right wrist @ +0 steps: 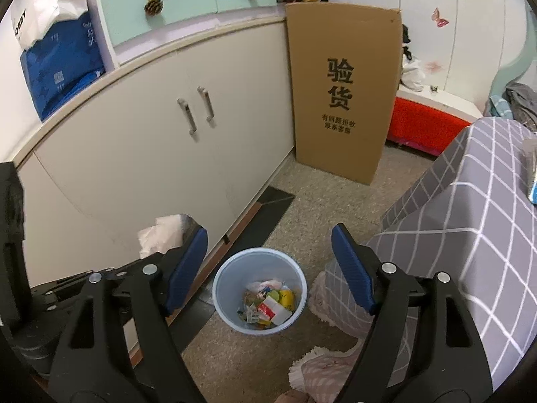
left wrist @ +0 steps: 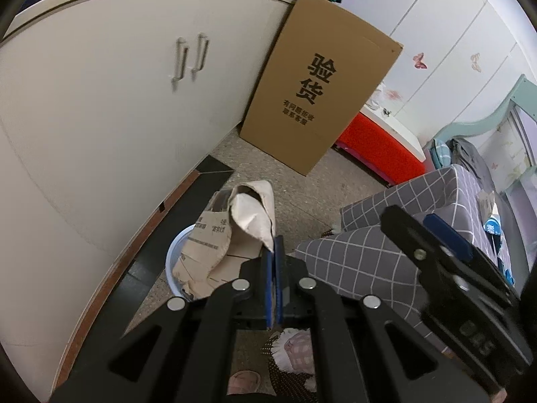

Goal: Collect trash
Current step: 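Carry the paper strip and paper bag to the bin and release them, then move both tools back over the remaining blue packet and tube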

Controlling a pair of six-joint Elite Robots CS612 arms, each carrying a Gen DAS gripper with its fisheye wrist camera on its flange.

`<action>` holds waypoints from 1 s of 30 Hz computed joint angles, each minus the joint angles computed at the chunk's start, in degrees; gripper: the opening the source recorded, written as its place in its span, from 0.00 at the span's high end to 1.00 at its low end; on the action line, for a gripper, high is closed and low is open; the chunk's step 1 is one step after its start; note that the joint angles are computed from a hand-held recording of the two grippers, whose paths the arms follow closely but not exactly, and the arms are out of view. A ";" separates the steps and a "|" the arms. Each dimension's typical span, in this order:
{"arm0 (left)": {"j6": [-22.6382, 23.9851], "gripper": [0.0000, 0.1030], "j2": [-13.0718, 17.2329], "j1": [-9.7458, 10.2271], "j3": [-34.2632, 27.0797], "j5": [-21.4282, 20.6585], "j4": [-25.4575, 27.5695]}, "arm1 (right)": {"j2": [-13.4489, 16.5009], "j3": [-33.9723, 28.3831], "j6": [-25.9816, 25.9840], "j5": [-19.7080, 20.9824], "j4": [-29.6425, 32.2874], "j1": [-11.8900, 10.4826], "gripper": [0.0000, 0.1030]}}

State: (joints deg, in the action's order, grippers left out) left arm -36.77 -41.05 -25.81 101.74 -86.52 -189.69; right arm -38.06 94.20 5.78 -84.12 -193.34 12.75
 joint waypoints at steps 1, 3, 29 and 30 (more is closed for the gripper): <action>0.07 0.98 0.13 0.04 -0.48 -0.38 0.32 | -0.14 0.35 1.27 0.58 -1.20 -0.34 0.26; -0.19 0.97 0.45 0.07 -1.47 -0.70 0.60 | -0.25 0.79 2.70 0.49 -3.18 -0.66 0.25; -2.33 0.38 -4.57 -4.41 3.01 8.70 -4.15 | -5.21 7.74 6.52 0.12 -8.58 -3.32 0.21; -2.17 0.38 -4.96 -4.80 3.27 8.97 -4.25 | -5.60 8.36 6.70 0.15 -9.10 -3.53 0.21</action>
